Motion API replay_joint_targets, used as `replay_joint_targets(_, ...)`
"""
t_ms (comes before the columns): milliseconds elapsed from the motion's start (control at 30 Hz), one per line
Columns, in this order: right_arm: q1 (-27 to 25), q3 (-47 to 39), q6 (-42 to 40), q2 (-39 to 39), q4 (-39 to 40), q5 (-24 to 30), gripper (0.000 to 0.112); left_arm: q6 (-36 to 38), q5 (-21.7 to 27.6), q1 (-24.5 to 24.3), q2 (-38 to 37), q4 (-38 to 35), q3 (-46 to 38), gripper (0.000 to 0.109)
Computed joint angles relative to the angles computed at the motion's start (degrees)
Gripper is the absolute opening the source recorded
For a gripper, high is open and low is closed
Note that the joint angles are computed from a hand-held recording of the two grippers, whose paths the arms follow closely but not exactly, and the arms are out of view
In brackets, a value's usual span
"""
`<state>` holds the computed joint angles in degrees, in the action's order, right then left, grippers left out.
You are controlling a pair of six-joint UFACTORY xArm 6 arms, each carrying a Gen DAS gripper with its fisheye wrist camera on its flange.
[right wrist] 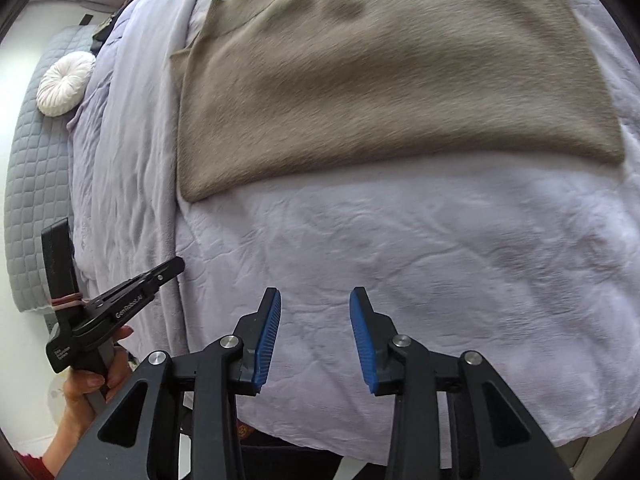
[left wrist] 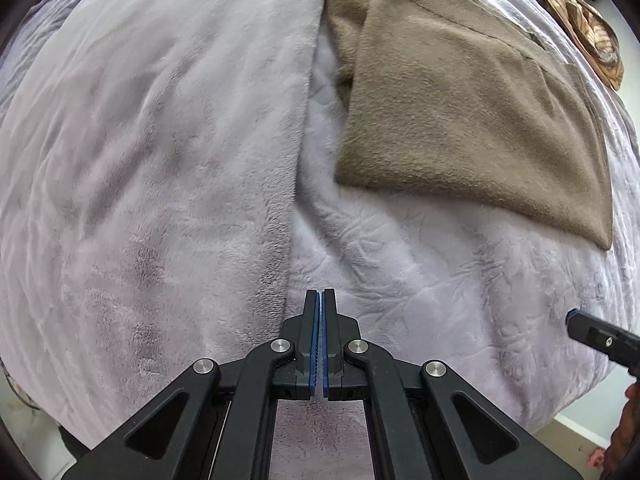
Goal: Fold small clothes
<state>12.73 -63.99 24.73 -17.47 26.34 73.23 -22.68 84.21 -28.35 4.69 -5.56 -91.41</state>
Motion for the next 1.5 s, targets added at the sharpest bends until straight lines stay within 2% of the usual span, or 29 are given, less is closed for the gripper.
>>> replay_joint_targets(133, 1.5, -0.5, 0.9, 1.3, 1.2, -1.2, 0.040, 0.1, -1.1, 1.5, -2.5, -0.9, 3.3, 0.001)
replay_joint_targets(167, 1.9, -0.7, 1.0, 1.7, 1.2, -1.4, 0.042, 0.1, -1.2, 1.7, -3.0, -1.1, 3.9, 0.005)
replay_joint_targets(200, 2.4, -1.1, 1.2, 2.1, 1.1, -1.6, 0.048, 0.5, -1.2, 2.3, -3.8, -1.2, 4.7, 0.047)
replay_joint_targets(233, 2.6, -1.2, 1.2, 2.1, 1.1, -1.7, 0.050, 0.3, -1.4, 2.8, -4.4, -1.6, 5.3, 0.103)
replay_joint_targets(267, 3.0, -1.5, 1.3, 2.5, 1.0, -1.8, 0.050, -0.6, -2.2, 2.8, -5.1, -0.7, 6.0, 0.099)
replay_joint_targets(533, 4.9, -3.8, 1.6, 5.0, 1.2, -3.0, 0.054, 1.2, -2.2, 3.8, -6.5, 3.2, 5.7, 0.101)
replay_joint_targets(667, 5.6, -4.2, 2.3, 5.8, 1.1, -4.4, 0.054, 2.6, -1.0, 5.9, -5.4, 2.2, 3.7, 0.101)
replay_joint_targets(767, 5.6, -3.7, 2.1, 6.0, 2.1, -6.3, 0.054, 4.9, -0.9, 8.8, -5.6, -1.9, 4.2, 0.101)
replay_joint_targets(867, 5.6, -2.9, 2.6, 6.6, 4.5, -9.4, 0.055, 6.0, -1.8, 10.0, -5.8, -1.0, 3.7, 0.101)
replay_joint_targets(1000, 6.0, -0.3, 2.5, 7.3, 10.5, -16.5, 0.055, 8.1, -3.6, 12.7, -2.8, -3.7, 0.0, 0.101)
replay_joint_targets(1133, 7.2, 1.8, 1.0, 9.8, 17.9, -24.9, 0.055, 8.9, -3.5, 13.3, -0.9, -2.0, -1.9, 0.101)
replay_joint_targets(1333, 10.3, 2.8, -5.2, 16.2, 36.8, -38.4, 0.055, 6.4, -5.9, 12.8, -1.5, -1.2, -0.3, 0.101)
replay_joint_targets(1400, 10.9, 2.2, -7.3, 17.8, 42.0, -40.9, 0.055, 5.8, -6.0, 12.4, -1.1, -0.4, -0.3, 0.101)
replay_joint_targets(1467, 10.9, 1.4, -8.7, 19.0, 44.6, -40.8, 0.053, 6.8, -5.6, 12.9, -1.6, -1.2, 0.4, 0.101)
replay_joint_targets(1500, 10.6, 0.7, -8.4, 19.5, 44.6, -39.7, 0.043, 6.8, -5.8, 12.8, -1.4, -0.8, 0.4, 0.101)
